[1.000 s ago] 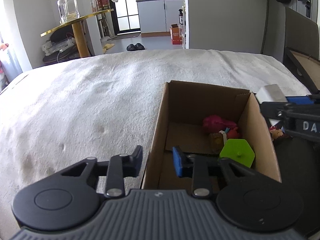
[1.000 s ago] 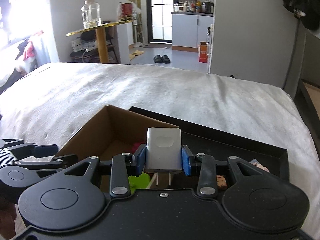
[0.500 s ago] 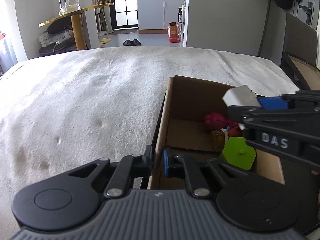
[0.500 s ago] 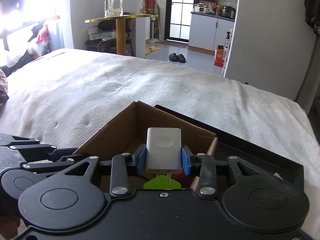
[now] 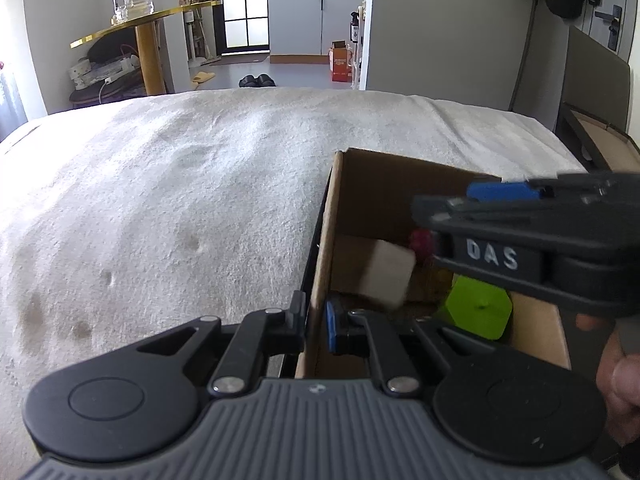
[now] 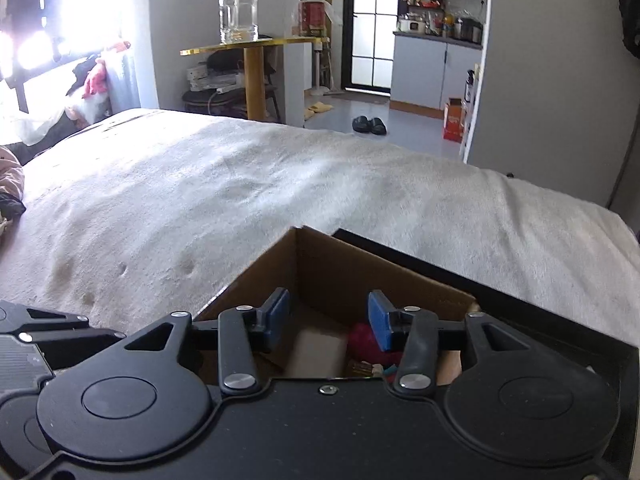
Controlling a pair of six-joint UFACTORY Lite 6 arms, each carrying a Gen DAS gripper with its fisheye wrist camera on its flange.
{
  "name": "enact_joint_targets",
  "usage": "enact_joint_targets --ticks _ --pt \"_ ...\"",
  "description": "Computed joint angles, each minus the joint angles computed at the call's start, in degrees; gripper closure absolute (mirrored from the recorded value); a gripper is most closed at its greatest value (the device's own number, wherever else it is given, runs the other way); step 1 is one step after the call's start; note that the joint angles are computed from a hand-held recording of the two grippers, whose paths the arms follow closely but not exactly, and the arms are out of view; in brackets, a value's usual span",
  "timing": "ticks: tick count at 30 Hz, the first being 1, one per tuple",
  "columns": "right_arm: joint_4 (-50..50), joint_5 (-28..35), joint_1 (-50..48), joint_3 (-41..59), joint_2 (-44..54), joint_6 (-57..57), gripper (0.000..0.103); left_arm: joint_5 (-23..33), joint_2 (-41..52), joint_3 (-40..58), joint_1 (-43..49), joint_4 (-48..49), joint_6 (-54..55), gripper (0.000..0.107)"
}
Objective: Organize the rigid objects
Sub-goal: 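Open the right gripper to release the charger and withdraw, then lower the right gripper onto the doll head with red bow and close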
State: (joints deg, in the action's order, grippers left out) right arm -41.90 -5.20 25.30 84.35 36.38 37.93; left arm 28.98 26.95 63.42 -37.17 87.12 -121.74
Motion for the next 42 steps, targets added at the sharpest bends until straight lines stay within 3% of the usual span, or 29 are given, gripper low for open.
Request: enact_joint_targets --ticks 2,6,10,13,17,21,27,30,33,36,38,42 --pt "-3.67 -0.03 -0.67 -1.55 -0.93 4.24 0.058 0.56 0.20 0.27 -0.30 -0.45 0.42 0.098" --pt "1.06 0.54 -1.56 -4.02 -2.50 0.29 0.058 0.86 0.15 0.54 -0.49 -1.87 1.83 0.097" --pt "9.35 0.12 -2.48 -7.43 -5.03 -7.63 0.056 1.93 0.59 1.89 -0.91 -4.82 4.81 0.097" --pt "18.59 -0.60 -3.39 -10.33 -7.22 -16.50 0.048 2.88 0.77 2.71 -1.51 -5.87 6.08 0.093" --pt "28.22 -1.14 -4.70 -12.88 -9.08 -26.37 0.048 3.75 1.22 3.71 -1.67 -7.97 7.96 0.093" --pt "24.88 -2.08 -6.46 -14.76 -10.93 -22.89 0.046 5.74 2.12 5.31 -2.32 -10.54 9.95 0.083" --pt "21.57 -3.17 -8.78 -16.21 -11.63 -19.39 0.045 11.09 4.56 9.11 -4.28 -13.90 14.02 0.048" --pt "18.38 -3.50 -9.85 -16.39 -11.49 -16.19 0.043 14.06 5.73 10.80 -5.03 -14.26 14.65 0.037" --pt "17.52 -3.94 -10.75 -16.90 -11.58 -15.72 0.037 14.88 6.65 12.16 -5.44 -14.02 15.31 0.032" --pt "26.10 -4.63 -11.19 -17.94 -11.95 -24.52 0.024 14.48 7.57 13.38 -5.56 -14.28 16.19 0.031" --pt "28.86 -5.35 -11.73 -18.54 -12.13 -27.49 0.023 16.01 8.73 15.03 -6.02 -15.14 17.37 0.031" --pt "23.11 -6.19 -13.91 -18.54 -11.28 -21.54 0.022 18.45 10.37 17.35 -6.75 -15.51 18.17 0.030"
